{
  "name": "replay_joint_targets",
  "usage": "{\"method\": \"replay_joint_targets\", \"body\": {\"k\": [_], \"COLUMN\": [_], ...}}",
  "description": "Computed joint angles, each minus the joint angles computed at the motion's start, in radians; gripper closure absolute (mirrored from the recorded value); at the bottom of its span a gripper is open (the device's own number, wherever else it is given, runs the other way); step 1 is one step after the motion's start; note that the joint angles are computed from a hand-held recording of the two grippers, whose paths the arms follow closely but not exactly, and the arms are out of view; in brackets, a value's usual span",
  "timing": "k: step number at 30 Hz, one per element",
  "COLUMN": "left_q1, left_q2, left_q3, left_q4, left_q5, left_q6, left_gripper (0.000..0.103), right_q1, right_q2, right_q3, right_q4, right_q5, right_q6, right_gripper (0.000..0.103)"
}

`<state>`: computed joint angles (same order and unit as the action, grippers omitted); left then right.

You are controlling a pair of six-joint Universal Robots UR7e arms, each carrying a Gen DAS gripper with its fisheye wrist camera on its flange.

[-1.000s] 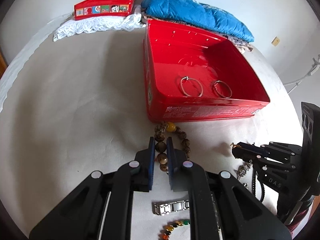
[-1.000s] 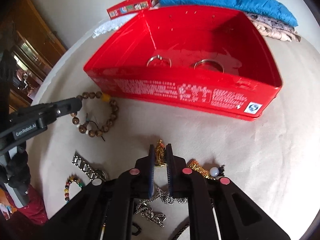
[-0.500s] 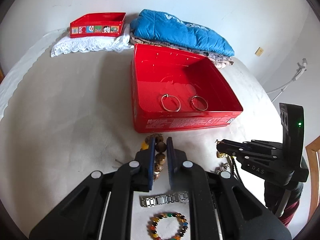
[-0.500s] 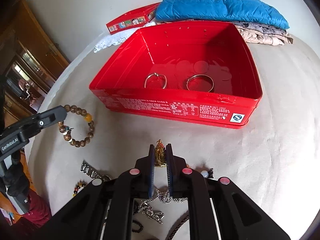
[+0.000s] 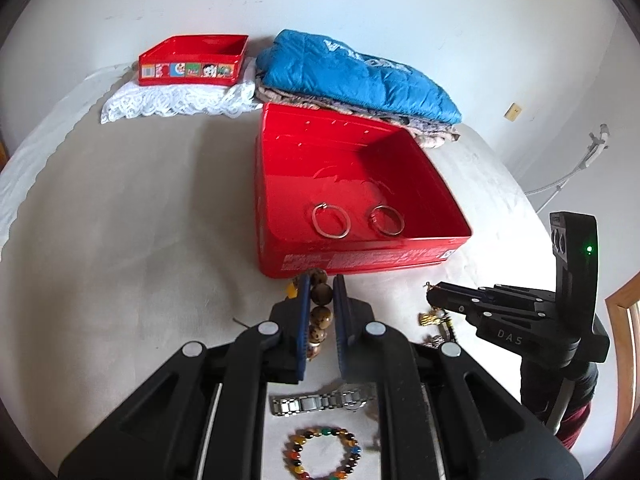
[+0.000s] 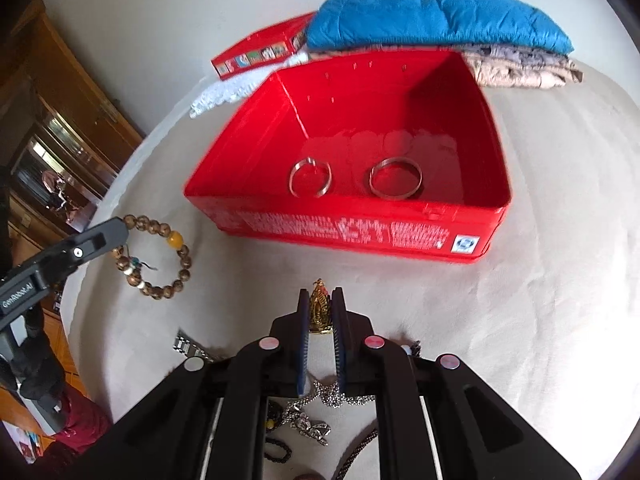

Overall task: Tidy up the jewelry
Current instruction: 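Carry the bracelet and pendant into the red tin and open both grippers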

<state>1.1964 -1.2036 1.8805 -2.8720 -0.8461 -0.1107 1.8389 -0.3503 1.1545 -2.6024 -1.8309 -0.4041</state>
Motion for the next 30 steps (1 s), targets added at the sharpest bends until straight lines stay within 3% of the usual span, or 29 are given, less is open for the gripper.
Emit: {"method": "replay_joint_targets", "body": {"k": [5,9,17,25,30], "left_q1": [-0.023,-0.034,0.015,0.108,0.119], "left_q2": [0.011,0.040,0.182,0.323,0.350], "left_q3": [-0.045,-0.112,-0.313,-0.503,-0.527], "left_q4": [0.029,0.037,-0.002,0.138,0.156], "left_q5": [-0.003,-0.019,-0.076,-0.118,-0.093], "left_q6": [0.017,0.043,0.084,0.076,0.085], "left_gripper": [0.093,0.093,0.093,0.093,0.093], "right_q1": [0.016,0.028,0.022,0.003,0.003], "right_q2": [-0.013,0.015,0.231,0.473,0.500], "right_q3": [-0.016,-0.104,-0.521,-0.942,-0.978], "right_q4": [-0.022,-0.008,0.192,0.405,0.410], "right_q5": [0.000,-0.007,-0.042,-0.090,-0.105], "right_q6": [-0.002,0.008,0.083,0.063,0.050], "right_gripper": [0.092,0.092,0.093,0.093,0.093]}}
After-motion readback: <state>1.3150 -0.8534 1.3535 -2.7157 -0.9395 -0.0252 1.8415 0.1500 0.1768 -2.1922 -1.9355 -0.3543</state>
